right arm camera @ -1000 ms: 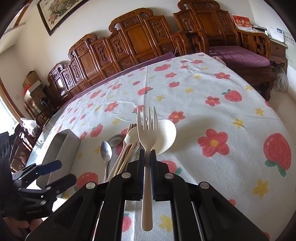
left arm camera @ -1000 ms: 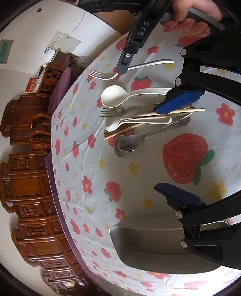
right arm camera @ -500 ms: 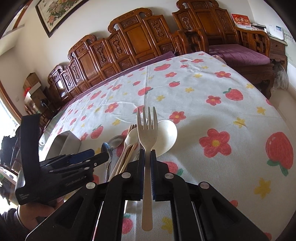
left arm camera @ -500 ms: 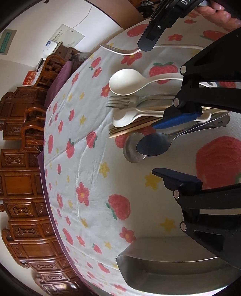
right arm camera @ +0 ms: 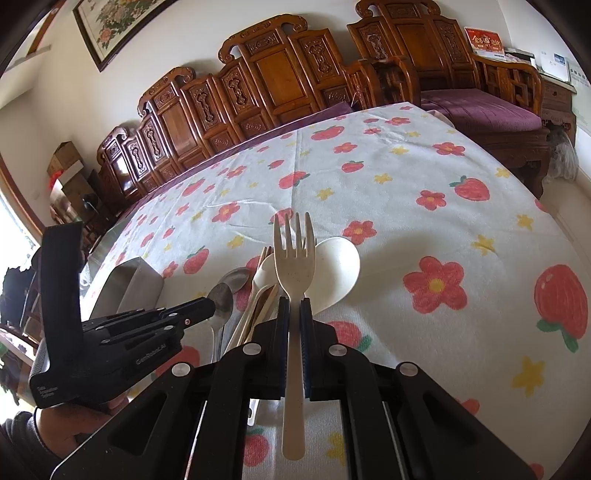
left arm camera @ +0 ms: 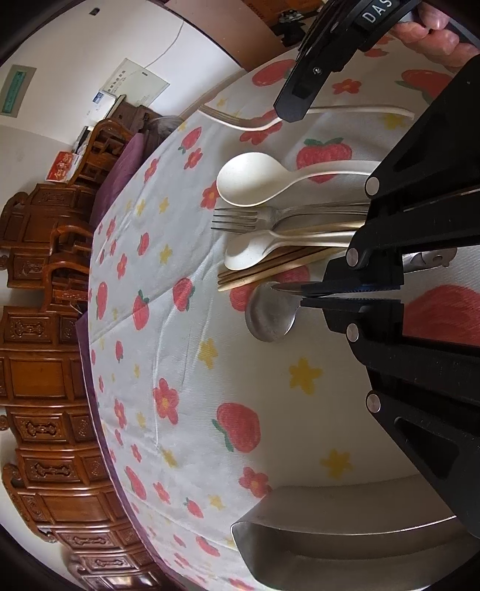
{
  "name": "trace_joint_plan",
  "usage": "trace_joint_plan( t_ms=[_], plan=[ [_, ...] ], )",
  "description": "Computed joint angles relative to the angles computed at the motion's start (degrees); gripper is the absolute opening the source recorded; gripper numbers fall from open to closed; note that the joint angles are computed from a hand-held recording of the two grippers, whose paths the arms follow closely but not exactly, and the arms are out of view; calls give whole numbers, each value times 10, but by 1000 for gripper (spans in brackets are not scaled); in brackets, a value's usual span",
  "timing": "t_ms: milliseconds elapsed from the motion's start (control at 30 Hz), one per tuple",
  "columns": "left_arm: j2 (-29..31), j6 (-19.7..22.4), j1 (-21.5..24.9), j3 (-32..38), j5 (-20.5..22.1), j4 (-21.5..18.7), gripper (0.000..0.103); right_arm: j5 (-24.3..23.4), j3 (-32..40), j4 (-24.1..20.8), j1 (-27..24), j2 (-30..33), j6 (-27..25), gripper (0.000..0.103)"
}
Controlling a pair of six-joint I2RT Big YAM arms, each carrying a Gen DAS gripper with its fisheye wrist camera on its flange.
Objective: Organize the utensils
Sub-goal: 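Carry the metal spoon into the silver tray with the left tool while the right holds the fork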
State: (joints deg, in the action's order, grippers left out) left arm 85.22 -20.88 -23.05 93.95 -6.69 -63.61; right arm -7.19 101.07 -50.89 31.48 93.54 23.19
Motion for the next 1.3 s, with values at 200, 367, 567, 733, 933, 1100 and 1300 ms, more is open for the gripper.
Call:
trace_joint_plan(
  t_ms=[200, 367, 567, 733, 933, 1100, 1300],
  plan=[
    [-19, 10, -10, 2, -15, -5, 0, -1, 5, -2, 5, 2, -3, 7],
    [-40, 9, -10, 6, -29, -12, 0, -5, 18, -5, 12, 3, -10, 7],
    [-72, 23, -4, 5, -46, -14, 0, -5, 24, -1, 24, -4, -26, 7],
    [-103, 28, 13, -2, -54, -16, 0, -17, 29, -2, 35, -2, -23, 7],
    [-138, 42, 45, -18, -64, -16, 0, -14, 35, -9, 61, 1, -45, 7],
    [-157, 63, 86, -35, -58, -9, 0, -10, 37, -18, 77, 5, -57, 7],
    [-184, 90, 137, -73, -50, 10, 0, -7, 47, -30, 89, 14, -72, 7]
  ],
)
